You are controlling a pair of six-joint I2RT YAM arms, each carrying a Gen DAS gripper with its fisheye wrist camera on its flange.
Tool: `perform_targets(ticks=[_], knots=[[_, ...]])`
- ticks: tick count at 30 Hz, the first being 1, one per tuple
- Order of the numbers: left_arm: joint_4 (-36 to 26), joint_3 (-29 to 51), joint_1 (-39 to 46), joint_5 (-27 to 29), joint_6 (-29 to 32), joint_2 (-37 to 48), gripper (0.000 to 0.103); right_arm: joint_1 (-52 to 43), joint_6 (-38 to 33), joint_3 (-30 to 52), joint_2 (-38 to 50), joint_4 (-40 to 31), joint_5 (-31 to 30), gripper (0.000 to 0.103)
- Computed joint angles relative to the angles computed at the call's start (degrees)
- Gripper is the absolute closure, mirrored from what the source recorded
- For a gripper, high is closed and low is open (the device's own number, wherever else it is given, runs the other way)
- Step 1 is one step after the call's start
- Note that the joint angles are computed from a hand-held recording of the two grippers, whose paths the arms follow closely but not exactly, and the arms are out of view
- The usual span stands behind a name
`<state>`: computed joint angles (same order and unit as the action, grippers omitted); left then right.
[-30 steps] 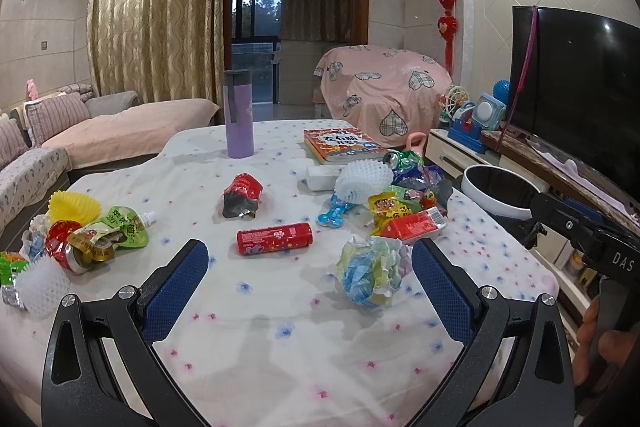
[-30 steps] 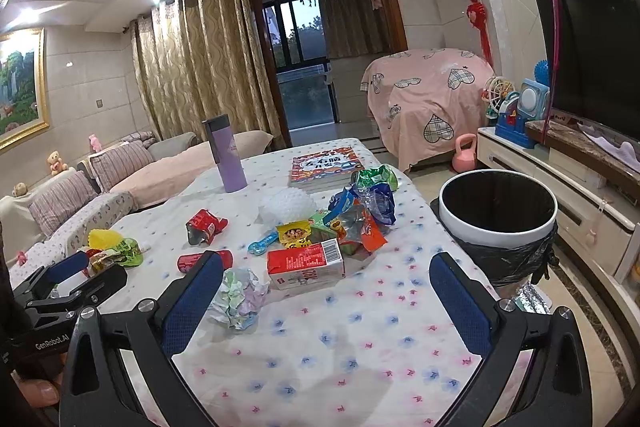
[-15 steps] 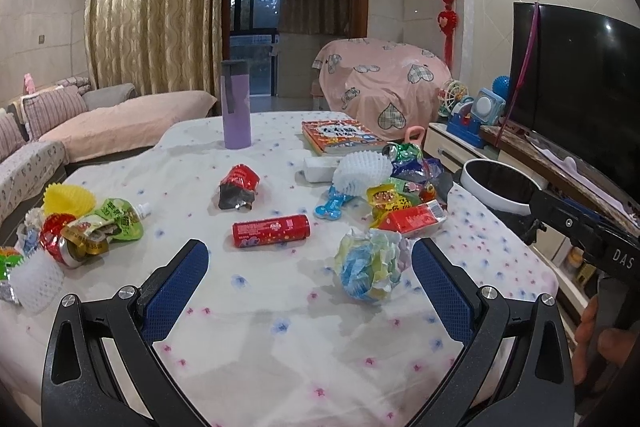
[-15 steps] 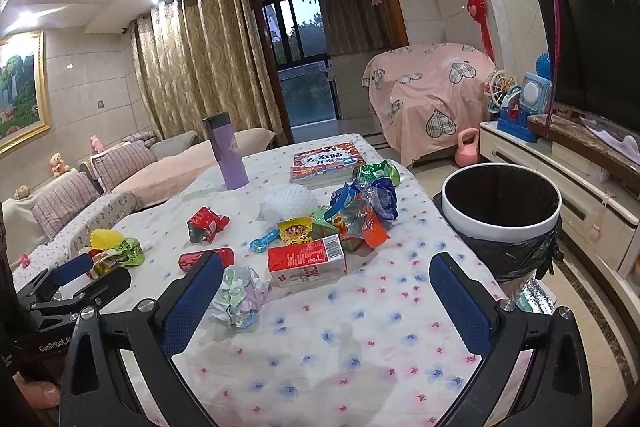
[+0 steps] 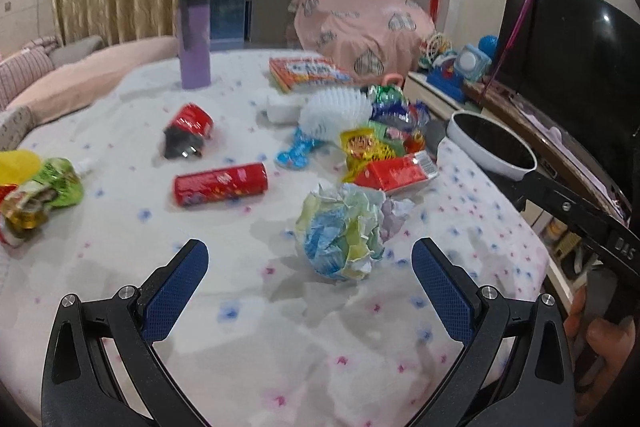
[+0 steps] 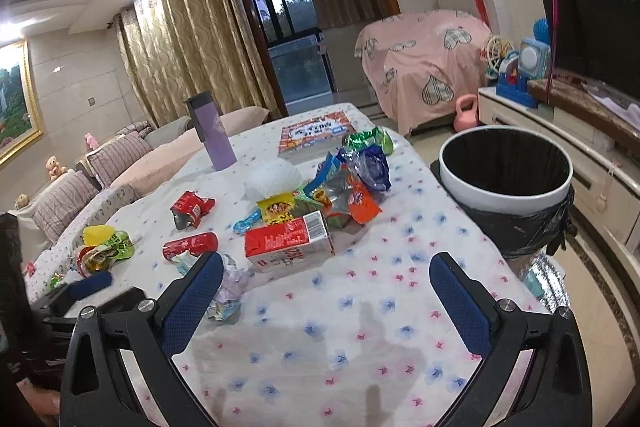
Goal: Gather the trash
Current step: 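Grasp the crumpled paper with the left tool while the right tool grasps the red juice box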
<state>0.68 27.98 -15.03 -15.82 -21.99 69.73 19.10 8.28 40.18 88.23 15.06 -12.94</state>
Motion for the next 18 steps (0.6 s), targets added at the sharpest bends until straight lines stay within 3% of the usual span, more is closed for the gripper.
perform_targets(ticks=[7, 10, 12, 18], knots=[[3.24, 4.15, 4.57, 6.89, 1.15, 10.79, 0.001, -0.82, -0.03, 4.93, 6.52, -2.03, -3.00, 0.000], [3.72, 6.01, 6.18, 10.26, 1.91, 14.53, 0.023, -0.79, -0.37, 7.17, 9.17, -2.91, -4.03, 0.000], [4.47, 6.45, 7.49, 14.29, 2.81, 15.88, 0.052, -0.67, -0.47, 9.07, 11.14, -3.76, -4.74, 0.000], [5.06, 4.40, 9.06, 15.92, 3.25, 12.28, 0.067, 0.59, -1.55, 16.60, 18.17, -7.49, -7.53, 0.001]])
